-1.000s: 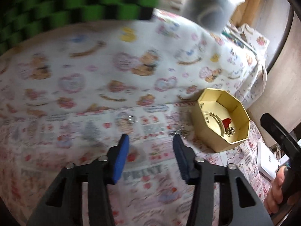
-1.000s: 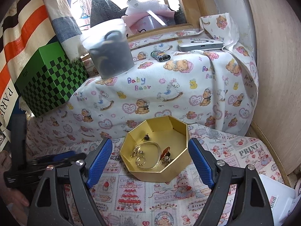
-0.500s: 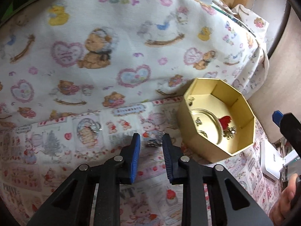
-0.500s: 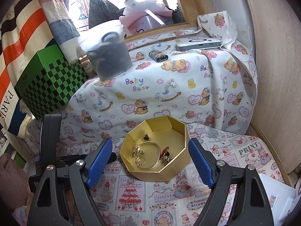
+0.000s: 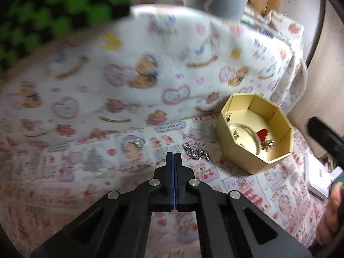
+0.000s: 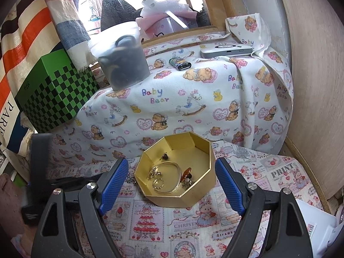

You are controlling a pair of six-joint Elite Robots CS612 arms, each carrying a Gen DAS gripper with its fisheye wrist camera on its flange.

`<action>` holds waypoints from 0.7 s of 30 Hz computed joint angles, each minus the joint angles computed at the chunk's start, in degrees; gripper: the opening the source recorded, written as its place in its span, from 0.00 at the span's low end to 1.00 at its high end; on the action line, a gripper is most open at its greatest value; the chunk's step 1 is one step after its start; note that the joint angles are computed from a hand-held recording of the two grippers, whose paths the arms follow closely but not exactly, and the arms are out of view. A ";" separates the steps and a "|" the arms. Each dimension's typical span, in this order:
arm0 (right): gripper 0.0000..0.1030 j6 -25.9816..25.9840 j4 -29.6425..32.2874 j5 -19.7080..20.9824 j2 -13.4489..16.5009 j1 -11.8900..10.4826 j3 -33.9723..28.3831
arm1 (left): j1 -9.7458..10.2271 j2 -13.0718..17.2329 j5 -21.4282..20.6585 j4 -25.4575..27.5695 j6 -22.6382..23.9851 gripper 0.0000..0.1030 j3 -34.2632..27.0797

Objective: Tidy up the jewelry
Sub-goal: 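Grasp a silver chain charm from the cloth with the left tool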

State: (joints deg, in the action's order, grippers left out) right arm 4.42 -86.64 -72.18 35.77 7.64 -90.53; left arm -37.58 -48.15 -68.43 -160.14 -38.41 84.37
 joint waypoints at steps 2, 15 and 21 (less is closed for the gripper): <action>0.82 -0.25 -0.04 -0.03 0.01 0.01 -0.05 | -0.42 -1.03 1.41 -1.98 1.00 0.00 1.35; 0.82 0.57 0.21 0.01 -0.07 -0.34 0.19 | 0.42 3.00 -6.37 2.21 11.52 0.33 -4.65; 0.82 0.90 -0.10 0.12 -0.06 -0.48 0.04 | 0.66 4.78 -5.52 5.45 9.12 0.15 -7.28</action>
State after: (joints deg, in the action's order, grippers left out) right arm 5.33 -86.73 -72.06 35.70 7.16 -90.50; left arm -36.92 -43.37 -73.95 -154.68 -29.30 77.09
